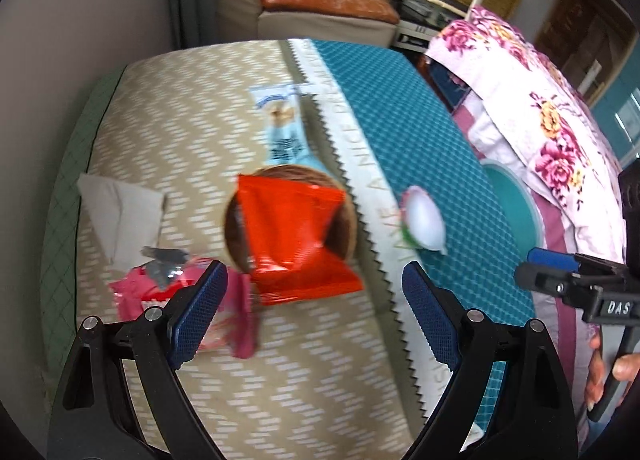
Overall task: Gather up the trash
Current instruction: 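Move both tools back over the table toward the remaining trash, then grasp the red snack bag with left gripper while right gripper grasps the coconut-shell bowl rim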
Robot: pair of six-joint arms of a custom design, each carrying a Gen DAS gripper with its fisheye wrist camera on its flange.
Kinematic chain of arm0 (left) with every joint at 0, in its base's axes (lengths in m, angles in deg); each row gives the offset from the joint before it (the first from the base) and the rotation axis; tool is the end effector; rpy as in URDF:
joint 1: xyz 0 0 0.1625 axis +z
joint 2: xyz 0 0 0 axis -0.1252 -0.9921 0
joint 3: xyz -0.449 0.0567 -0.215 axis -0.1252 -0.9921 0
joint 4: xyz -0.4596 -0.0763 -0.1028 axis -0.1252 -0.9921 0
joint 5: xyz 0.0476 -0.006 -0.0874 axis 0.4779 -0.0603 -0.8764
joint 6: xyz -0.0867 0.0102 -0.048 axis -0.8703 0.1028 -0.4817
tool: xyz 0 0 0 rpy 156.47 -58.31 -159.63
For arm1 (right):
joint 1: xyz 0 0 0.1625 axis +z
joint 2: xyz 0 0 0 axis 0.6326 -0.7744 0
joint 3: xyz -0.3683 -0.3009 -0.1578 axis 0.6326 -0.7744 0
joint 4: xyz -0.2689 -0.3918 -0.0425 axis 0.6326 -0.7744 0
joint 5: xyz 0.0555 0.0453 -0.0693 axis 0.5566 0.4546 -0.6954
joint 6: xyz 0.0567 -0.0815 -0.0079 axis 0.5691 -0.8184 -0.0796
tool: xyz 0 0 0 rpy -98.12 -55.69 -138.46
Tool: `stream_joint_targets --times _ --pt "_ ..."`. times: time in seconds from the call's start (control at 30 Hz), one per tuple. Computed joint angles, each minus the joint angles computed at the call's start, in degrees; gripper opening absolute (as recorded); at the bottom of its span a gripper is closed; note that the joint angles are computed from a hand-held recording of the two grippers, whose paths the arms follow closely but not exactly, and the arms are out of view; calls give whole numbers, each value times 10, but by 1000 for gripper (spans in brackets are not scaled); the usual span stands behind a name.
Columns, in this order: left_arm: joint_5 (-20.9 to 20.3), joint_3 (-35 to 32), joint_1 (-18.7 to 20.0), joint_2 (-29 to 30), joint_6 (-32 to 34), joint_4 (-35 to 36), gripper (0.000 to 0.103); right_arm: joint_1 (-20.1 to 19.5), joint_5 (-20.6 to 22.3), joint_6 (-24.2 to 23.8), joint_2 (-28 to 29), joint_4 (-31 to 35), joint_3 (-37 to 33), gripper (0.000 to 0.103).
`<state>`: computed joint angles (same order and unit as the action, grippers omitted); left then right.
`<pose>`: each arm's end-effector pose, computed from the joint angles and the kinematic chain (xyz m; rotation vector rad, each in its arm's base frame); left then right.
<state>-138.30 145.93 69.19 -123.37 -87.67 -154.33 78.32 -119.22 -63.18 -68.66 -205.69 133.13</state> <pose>-0.0204 -0.4620 0.3420 0.2453 2.4661 -0.5821 0.3551 -0.4757 0.0359 0.2768 -2.7715 0.3246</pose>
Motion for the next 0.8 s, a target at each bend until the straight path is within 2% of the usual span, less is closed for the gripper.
stream_joint_targets --times 0.2,0.37,0.4,0.43,0.53,0.57,0.6,0.63,0.8 --pt "-9 -10 22 7 26 -14 89 17 1 -8 36 20 -34 76" --pt "-22 -21 39 28 53 -25 80 20 -2 -3 56 34 -55 76" --pt "-24 -21 41 30 56 -26 73 20 -2 -3 57 36 -58 76" --pt "-30 -25 46 35 59 -24 70 20 -4 0 59 38 -60 76" --pt "-47 -29 60 46 66 -29 70 17 -2 -2 61 39 -65 76" --pt "-51 -30 65 49 66 -32 67 17 -4 -3 63 34 -66 76" --pt "-54 -30 67 50 66 -33 52 16 -3 -2 64 34 -68 76" --pt "-66 -33 74 50 63 -32 42 15 -1 -2 63 34 -68 76" --pt "-83 -30 77 26 82 -56 36 11 15 -5 71 38 -81 76"
